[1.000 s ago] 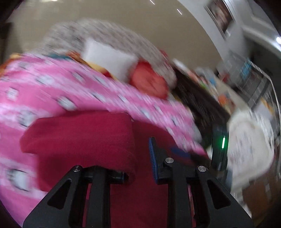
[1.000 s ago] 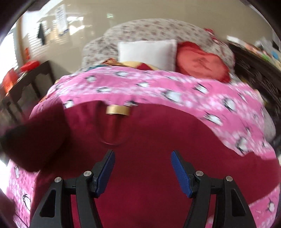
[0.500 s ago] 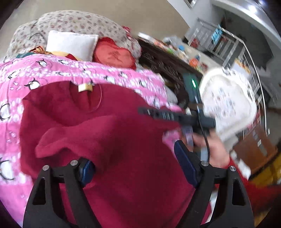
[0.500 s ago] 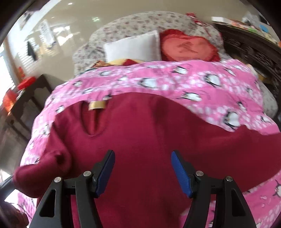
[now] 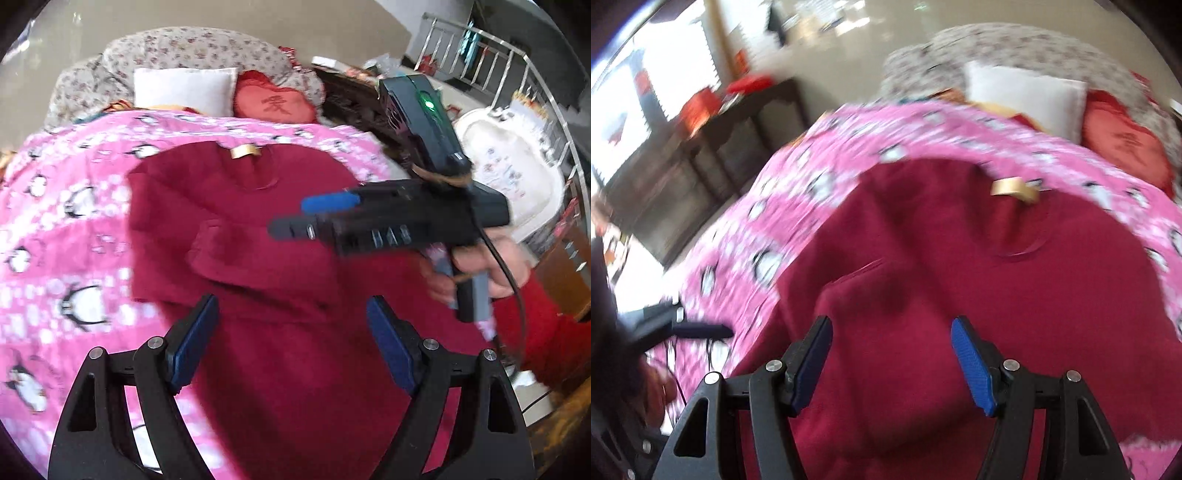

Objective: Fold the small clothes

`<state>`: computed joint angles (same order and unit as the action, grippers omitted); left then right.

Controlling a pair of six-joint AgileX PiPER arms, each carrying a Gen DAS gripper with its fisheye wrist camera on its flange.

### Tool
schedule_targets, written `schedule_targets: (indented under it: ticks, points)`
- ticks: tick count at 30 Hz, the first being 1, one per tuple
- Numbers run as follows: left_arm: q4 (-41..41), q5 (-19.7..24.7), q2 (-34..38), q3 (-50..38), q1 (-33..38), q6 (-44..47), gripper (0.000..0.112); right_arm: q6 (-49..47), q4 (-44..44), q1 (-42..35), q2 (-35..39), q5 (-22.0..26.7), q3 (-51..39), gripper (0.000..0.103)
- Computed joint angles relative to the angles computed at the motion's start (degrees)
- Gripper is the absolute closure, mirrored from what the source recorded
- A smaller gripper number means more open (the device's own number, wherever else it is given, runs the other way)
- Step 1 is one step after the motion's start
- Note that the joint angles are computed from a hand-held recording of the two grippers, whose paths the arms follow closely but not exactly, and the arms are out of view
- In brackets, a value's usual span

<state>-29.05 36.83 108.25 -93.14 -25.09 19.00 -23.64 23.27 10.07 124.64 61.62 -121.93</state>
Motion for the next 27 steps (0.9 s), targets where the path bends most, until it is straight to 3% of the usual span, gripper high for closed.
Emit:
schedule_targets:
  ticks: [4,6,8,9,10,13,17,21,24,26,27]
  points:
    - [1.70,0.59,0.25,1.01,2.04,-2.60,0.030,1.88,-4.83,4.39,3.33,-2.63,-0.67,0.039]
    - [-0.95,-0.87,-0.23,2.67,3.07,-2.32,0.030,2.74,-6.21,5.53,8.57,0.46,-6.36,0.038]
    - [-4.16,0.77,-0.60,2.86,3.98,0.93,0.030,0.32,-6.69,5.64,8.75,-1.86,-5.60,0.053]
    - [-4.30,-0.15,-1.39,3.77,3.90,1.53,0.030,0.41,-8.77,5.80,6.85,-5.39,-2.60,0.079]
    - [-3.20,-1.13,-2.09,4.37,3.65,1.12,0.030,1.55,-9.39,5.28,5.69,-6.63,-1.37,0.089]
    - [-0.50,-1.00,-1.82,2.84,3.31,-1.08,0.030,-0.36,-5.77,1.44,-0.13,-10.75,5.07,0.094]
    - [-3.09,-1.52,-0.08,0.20,3.82,-1.01,0.030,-4.50,0.69,-6.01,-10.98,-15.51,18.22,0.094]
    - [0.87,-1.84,2.59,-2.96,2.83,-5.71,0.030,-7.50,1.99,-14.30,-18.72,-12.18,28.22,0.093]
    - [5.46,-0.84,5.57,-6.10,1.91,-9.78,0.030,-11.89,6.67,-21.28,-20.62,-4.28,31.40,0.077]
    - [7.49,0.59,8.01,-8.77,1.69,-12.16,0.030,-13.24,7.86,-23.90,-22.83,-4.06,32.86,0.063]
    - [8.07,0.83,8.52,-9.21,1.62,-12.94,0.030,-12.76,5.32,-23.63,-25.12,-6.54,33.78,0.055]
